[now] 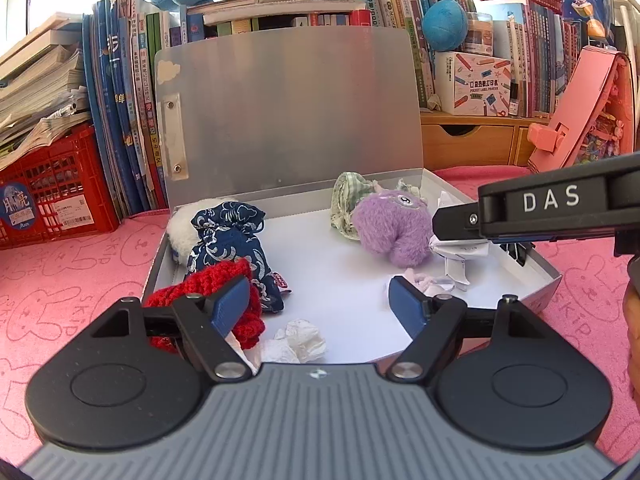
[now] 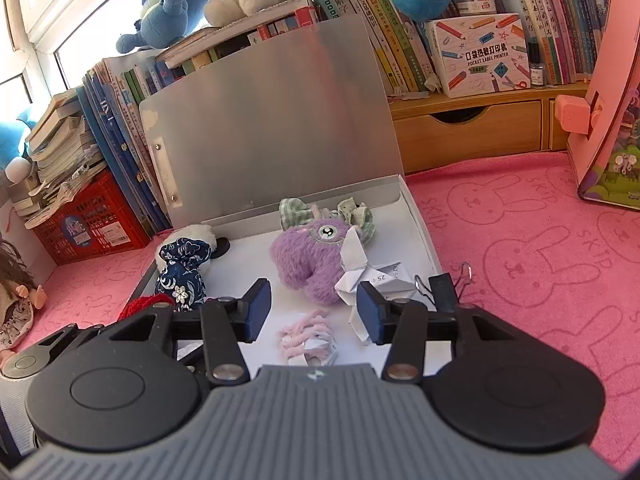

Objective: Organize objects
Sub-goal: 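Open both grippers to drop the tissues and pink bundle into the box, then move both grippers to the black round cap and close them on it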

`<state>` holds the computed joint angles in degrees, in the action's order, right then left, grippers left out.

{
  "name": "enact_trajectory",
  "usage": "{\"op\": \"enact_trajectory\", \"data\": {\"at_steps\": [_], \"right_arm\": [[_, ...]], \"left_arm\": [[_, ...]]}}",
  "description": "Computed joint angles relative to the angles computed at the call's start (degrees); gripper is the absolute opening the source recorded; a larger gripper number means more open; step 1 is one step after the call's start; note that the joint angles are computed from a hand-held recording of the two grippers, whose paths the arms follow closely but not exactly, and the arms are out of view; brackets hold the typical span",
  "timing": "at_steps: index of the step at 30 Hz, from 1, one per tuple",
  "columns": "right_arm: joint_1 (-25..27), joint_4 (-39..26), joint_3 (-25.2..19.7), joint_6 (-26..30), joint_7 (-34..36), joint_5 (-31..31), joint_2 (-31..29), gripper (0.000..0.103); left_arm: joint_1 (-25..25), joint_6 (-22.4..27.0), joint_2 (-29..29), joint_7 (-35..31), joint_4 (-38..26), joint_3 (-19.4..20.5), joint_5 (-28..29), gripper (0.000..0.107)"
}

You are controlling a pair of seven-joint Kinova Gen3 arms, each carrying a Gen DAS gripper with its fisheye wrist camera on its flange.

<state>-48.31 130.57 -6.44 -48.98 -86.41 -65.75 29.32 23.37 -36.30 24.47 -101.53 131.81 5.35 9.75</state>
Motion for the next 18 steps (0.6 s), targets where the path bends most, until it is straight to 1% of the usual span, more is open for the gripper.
{"op": "enact_trajectory", "data": {"at_steps": [4,6,11,15,18], "right_arm": [[-1.7,1.6,-0.4,-1.1,2.9,-2.3,-1.7,0.066],[-3.1,2.7,-0.9,-2.4,4.5,-3.9,-2.4,0.067],[-7.1,4.9,-3.1,-6.7,9.1,-10.0,-3.4,0.072],[-10.7,6.8,-5.5,-10.6,10.5,-14.6,-3.8,0.076],[-13.4,8.0,-7.1,-13.6,10.5,-17.6,-3.7,0.080]], "left_arm": [[0.6,-0.1,-2.1,-0.7,1.9,0.0,0.6,0.087],[-0.2,0.0,-3.4,0.1,3.2,0.7,-0.6,0.087],[-1.1,-0.3,-6.4,2.1,6.6,1.9,-2.5,0.089],[-1.0,-1.6,-8.6,3.6,9.9,2.9,-3.5,0.090],[-1.3,-3.8,-10.0,5.9,13.0,3.8,-5.2,0.091]]}}
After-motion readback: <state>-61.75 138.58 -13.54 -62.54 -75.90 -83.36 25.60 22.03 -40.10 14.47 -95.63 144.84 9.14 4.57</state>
